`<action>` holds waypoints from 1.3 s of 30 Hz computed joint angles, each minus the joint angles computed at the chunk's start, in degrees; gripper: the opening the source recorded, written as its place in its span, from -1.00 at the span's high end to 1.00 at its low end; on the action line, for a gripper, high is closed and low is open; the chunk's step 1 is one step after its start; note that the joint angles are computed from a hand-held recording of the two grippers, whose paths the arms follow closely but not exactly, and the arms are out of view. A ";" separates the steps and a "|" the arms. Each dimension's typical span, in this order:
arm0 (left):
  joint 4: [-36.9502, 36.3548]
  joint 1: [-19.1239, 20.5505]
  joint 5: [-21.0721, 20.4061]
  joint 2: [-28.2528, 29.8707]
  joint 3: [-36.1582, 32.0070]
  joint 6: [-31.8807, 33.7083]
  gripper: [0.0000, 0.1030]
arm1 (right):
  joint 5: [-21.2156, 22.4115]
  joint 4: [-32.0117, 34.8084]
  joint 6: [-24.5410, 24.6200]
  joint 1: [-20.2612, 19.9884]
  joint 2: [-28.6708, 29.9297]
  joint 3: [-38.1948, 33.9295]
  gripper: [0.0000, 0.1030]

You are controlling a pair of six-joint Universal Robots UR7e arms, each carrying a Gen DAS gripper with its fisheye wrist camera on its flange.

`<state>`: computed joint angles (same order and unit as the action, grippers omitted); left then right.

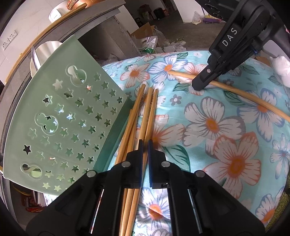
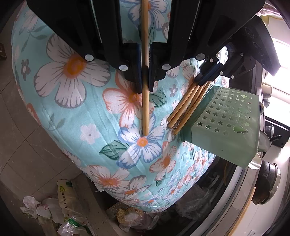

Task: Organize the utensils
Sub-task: 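Close the left tool on a wooden chopstick while the right tool holds its chopstick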

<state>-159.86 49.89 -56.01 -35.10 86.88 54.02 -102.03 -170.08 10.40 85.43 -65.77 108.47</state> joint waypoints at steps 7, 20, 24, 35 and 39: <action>5.33 -0.32 -1.07 -1.34 -0.01 -4.33 1.00 | -0.10 -0.36 -0.18 0.03 -0.08 0.26 0.87; -0.02 -0.81 -0.05 -2.09 2.75 -4.54 0.69 | 0.16 -0.07 -0.41 -0.10 -0.44 0.55 0.87; -2.91 -1.04 1.43 0.16 1.77 0.92 0.69 | 0.41 -0.05 -0.33 -0.21 -0.56 0.63 0.86; -9.11 -1.66 3.72 3.81 1.12 10.35 0.88 | 0.43 -0.35 -0.37 -0.25 -0.60 0.77 0.86; -8.00 -2.10 4.05 3.91 1.09 8.33 0.89 | 0.14 -0.76 -0.34 -0.10 -0.45 0.82 0.87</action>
<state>-167.85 47.79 -51.96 -31.19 87.97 62.35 -101.89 -170.84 10.05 85.33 -66.22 109.29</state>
